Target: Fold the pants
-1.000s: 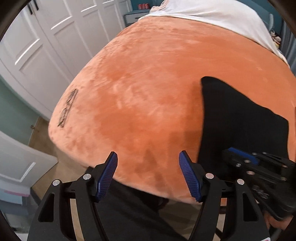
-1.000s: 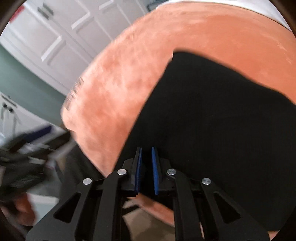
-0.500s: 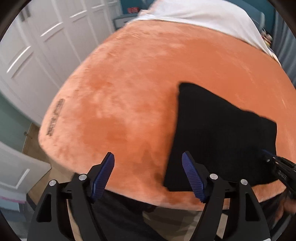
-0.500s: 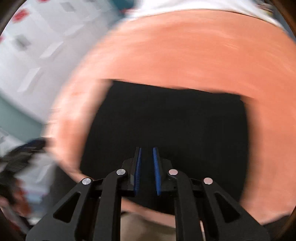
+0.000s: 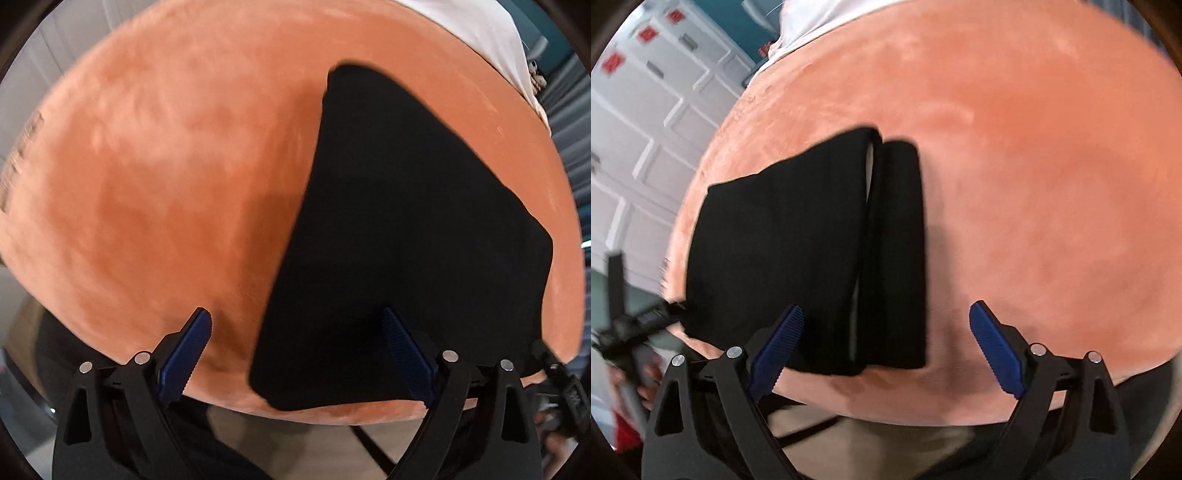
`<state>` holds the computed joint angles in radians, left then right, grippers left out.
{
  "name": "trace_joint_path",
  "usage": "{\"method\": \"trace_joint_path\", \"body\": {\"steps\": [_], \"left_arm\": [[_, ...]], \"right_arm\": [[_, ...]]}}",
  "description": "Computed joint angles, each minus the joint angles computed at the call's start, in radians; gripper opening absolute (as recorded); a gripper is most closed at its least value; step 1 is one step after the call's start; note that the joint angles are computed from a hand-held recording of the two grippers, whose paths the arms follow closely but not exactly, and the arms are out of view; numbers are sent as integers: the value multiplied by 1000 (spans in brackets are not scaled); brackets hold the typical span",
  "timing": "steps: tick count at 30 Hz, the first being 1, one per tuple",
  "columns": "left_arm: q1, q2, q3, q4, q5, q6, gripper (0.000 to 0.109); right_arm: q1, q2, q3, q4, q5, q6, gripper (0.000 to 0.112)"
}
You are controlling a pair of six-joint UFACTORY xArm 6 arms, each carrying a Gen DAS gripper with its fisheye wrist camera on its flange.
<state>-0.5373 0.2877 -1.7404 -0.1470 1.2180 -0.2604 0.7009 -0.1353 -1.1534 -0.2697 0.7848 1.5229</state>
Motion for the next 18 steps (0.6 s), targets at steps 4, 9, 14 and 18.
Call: {"method": "trace_joint_path", "body": {"steps": [4, 9, 14, 18], "left_arm": [[14, -21, 65, -86, -76, 8, 93], [33, 7, 63, -229, -111, 47, 93], [2, 67, -5, -199, -133, 42, 98], [-7, 91, -31, -196, -142, 66, 98]], "right_arm": [[-6, 15, 81, 13, -205, 114, 90], [-18, 34, 104, -51, -322, 208, 91], [-77, 30, 195, -296, -557, 565, 98], [-100, 35, 222, -330, -627, 614, 98]]}}
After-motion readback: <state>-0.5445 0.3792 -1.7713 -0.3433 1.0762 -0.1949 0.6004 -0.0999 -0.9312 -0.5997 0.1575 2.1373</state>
